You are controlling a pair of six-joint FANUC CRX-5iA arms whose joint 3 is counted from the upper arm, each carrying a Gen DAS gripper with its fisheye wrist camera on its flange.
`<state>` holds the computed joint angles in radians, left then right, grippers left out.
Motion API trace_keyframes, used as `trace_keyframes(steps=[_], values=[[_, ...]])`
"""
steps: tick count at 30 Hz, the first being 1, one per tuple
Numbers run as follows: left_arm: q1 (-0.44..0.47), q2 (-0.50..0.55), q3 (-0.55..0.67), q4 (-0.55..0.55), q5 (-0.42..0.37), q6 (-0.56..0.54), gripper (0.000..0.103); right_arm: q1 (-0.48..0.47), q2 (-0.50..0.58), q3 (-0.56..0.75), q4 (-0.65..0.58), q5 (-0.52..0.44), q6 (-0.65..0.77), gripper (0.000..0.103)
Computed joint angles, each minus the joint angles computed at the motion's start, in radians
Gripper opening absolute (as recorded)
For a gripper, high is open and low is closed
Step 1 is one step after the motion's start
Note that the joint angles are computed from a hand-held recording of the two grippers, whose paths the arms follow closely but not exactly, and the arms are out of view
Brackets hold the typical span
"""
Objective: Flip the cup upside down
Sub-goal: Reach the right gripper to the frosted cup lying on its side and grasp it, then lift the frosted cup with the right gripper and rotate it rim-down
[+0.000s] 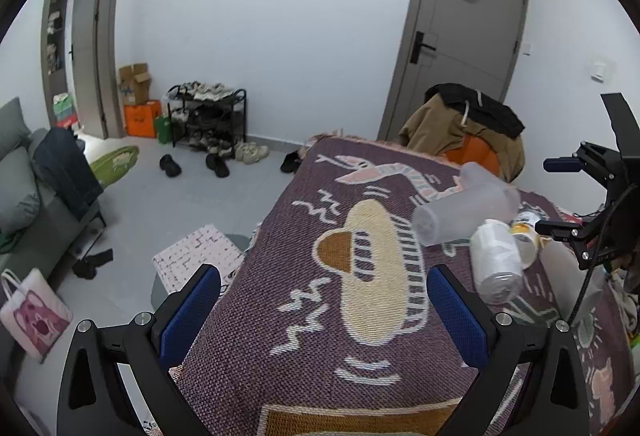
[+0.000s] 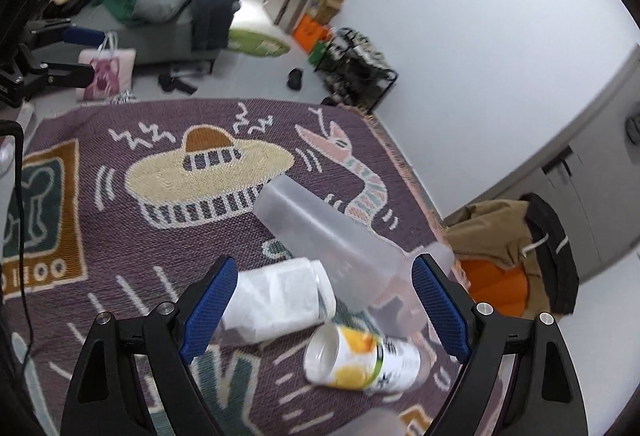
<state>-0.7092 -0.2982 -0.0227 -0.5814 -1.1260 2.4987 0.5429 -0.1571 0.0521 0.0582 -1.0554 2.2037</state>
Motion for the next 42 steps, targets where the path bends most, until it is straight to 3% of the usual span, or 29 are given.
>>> trace_keyframes(steps=[12, 18, 29, 33, 36, 42], values=[[0.144, -0.007, -0.055, 0.100, 0.037, -0.042, 0.103, 0.060, 0.215, 0.135, 0.104, -0.112, 0.117, 0.088], [0.196, -0.028, -0.091, 0.133, 0.069, -0.057, 0.103, 0.093, 0.339, 0.222, 0.214, -0.221, 0.187, 0.088], [0.295, -0.066, -0.166, 0.242, 0.145, -0.123, 0.102, 0.123, 0.508, 0.357, 0.305, -0.414, 0.288, 0.088], [0.316, -0.076, -0.186, 0.265, 0.166, -0.134, 0.102, 0.121, 0.550, 0.360, 0.345, -0.441, 0.295, 0.088], [0.327, -0.084, -0.196, 0.274, 0.171, -0.136, 0.103, 0.114, 0.572, 0.409, 0.315, -0.495, 0.322, 0.075], [0.331, -0.086, -0.195, 0.272, 0.174, -0.122, 0.102, 0.130, 0.550, 0.429, 0.304, -0.539, 0.349, 0.074]])
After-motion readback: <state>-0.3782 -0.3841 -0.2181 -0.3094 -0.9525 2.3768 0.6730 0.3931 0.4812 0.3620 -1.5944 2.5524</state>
